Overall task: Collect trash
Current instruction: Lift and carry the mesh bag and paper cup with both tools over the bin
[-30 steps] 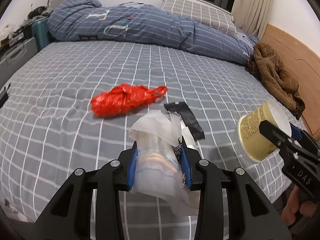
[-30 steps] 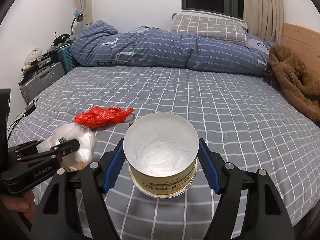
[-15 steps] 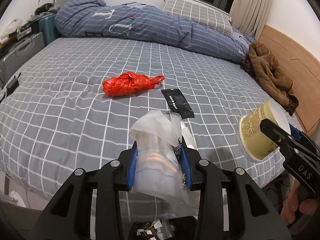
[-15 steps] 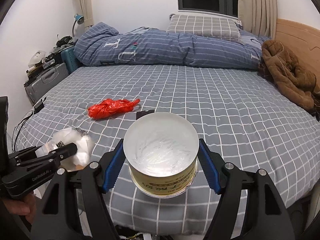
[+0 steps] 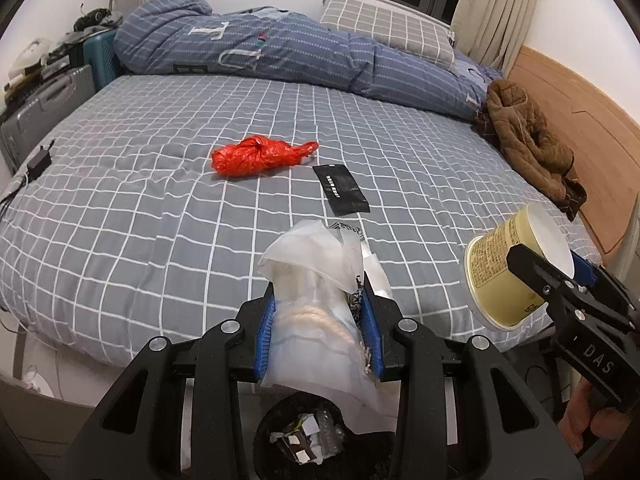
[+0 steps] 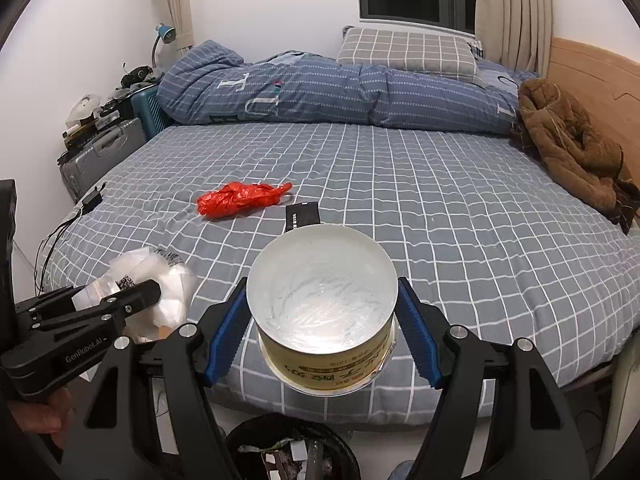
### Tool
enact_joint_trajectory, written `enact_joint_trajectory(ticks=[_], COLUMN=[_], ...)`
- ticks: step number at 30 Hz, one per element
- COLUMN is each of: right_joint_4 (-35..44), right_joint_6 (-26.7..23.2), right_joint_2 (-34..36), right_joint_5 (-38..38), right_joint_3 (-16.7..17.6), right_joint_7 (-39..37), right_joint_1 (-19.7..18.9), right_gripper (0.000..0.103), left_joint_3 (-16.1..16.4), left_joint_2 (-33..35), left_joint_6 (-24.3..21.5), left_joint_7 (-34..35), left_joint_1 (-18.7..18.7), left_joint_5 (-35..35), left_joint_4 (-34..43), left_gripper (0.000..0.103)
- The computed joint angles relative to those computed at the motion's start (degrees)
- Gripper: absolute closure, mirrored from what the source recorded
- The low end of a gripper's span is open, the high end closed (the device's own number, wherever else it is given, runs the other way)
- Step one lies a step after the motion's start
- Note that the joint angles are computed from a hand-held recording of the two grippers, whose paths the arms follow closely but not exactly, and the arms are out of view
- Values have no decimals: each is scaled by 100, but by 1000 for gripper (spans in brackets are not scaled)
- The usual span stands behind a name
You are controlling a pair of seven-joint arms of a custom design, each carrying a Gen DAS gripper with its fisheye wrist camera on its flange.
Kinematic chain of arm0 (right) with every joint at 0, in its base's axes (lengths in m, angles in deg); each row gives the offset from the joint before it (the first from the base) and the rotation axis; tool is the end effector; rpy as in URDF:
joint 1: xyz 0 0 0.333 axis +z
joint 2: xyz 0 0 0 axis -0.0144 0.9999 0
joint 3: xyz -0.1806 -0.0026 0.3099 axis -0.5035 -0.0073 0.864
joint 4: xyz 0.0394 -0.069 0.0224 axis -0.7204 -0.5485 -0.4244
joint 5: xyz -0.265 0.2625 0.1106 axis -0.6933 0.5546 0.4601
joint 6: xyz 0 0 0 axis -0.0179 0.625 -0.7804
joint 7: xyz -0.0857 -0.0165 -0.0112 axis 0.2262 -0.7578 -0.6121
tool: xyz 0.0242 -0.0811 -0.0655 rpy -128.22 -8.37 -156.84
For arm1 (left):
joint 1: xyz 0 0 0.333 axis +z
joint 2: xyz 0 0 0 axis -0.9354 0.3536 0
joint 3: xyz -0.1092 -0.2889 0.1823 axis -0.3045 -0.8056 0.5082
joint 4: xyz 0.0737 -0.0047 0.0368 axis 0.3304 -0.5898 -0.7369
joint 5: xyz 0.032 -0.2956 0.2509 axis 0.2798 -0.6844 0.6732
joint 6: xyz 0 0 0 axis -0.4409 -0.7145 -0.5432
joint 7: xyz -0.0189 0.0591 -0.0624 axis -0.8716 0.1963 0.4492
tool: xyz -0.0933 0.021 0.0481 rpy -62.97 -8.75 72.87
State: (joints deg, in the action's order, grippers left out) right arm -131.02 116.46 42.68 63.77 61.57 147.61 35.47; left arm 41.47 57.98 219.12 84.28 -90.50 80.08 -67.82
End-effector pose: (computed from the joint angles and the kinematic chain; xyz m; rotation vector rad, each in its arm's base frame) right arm 0.5205 0.4446 0.6586 -1.8966 1.3673 -0.5636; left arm 0.4687 -0.3649 0.6482 -2.0315 1.6111 -0.8044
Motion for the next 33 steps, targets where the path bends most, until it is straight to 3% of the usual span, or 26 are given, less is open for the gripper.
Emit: enact_joint_trajectory(ticks=[15,33], right_joint_4=[-887,-1919], right_joint_6=[-27,-75], right_joint_2=[-667,-1248], right_joint_5=[-69,-287], right_joint_3=[332,805], right_joint_7=[332,875], right_joint_1=[-120,-273], right_gripper=[35,35], left_joint_3=[-183,-395], left_joint_2=[-513,-1044], left_joint_6=[-271,-51], left_joint_7=[-155,-562], left_joint_1=[-100,-193], left_joint_5=[-271,-544], left_joint_4=[-414,-1315], left_gripper=[67,67])
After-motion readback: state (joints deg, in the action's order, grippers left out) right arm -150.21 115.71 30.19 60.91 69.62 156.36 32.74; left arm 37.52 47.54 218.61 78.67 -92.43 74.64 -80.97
